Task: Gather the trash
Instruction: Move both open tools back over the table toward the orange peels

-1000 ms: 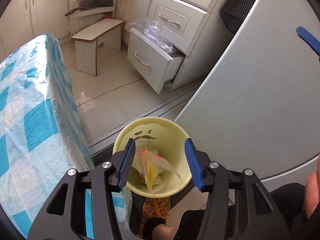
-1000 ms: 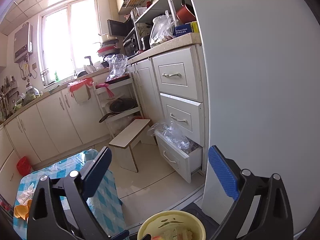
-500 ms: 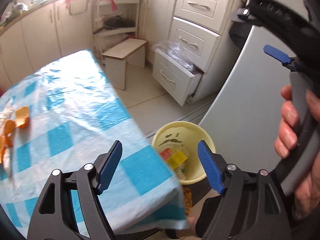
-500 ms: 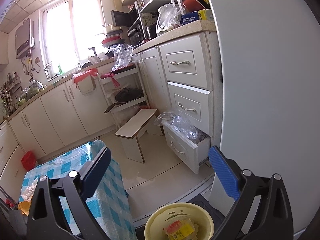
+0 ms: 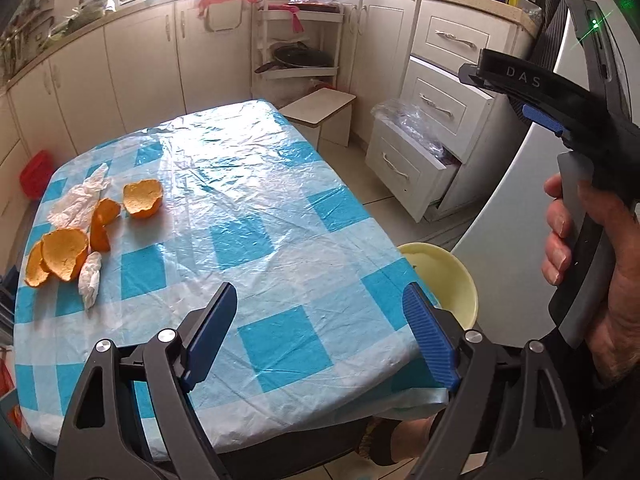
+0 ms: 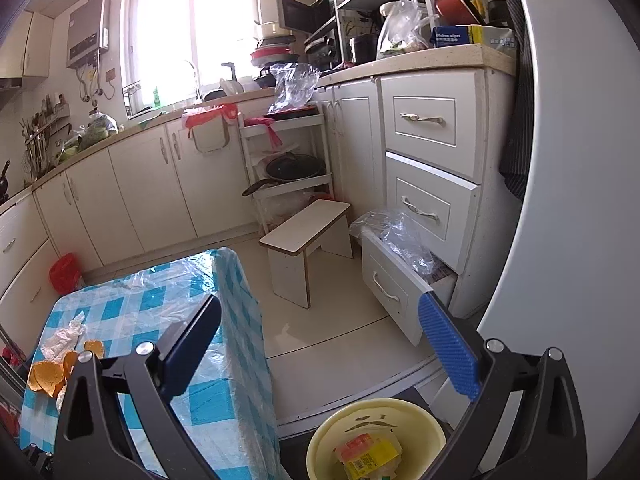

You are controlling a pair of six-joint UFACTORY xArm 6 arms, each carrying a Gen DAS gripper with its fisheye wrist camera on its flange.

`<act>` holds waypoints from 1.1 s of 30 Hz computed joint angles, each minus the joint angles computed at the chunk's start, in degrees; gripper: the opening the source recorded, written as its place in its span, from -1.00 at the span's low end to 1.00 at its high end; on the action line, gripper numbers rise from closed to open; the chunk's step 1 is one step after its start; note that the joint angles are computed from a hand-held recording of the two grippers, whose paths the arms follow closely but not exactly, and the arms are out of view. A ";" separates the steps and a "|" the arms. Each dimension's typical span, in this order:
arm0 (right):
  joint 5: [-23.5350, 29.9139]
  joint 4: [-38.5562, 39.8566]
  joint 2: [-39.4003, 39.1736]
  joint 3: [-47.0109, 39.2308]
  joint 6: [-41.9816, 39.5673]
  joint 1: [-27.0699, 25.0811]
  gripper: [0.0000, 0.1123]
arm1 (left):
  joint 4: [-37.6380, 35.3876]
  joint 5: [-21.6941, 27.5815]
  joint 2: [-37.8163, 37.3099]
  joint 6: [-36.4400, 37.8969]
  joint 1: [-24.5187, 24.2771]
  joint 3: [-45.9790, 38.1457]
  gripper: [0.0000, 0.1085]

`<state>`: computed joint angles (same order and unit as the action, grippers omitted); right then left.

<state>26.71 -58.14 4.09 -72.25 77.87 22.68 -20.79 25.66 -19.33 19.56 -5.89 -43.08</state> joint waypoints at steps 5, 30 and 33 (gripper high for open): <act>-0.36 3.64 3.10 -2.89 -4.03 1.19 0.69 | -0.21 -0.52 -1.79 0.51 3.28 1.77 0.49; 0.33 21.50 14.54 -13.72 -27.28 7.86 0.69 | 13.09 -13.19 11.88 -8.12 27.01 -5.58 0.49; 0.72 22.56 15.89 -15.30 -29.61 8.81 0.69 | 14.00 -13.51 15.09 -7.60 26.36 -8.35 0.49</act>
<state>27.43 -35.57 19.98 -87.55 48.26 31.49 -6.79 12.15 -4.23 11.96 20.47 -51.43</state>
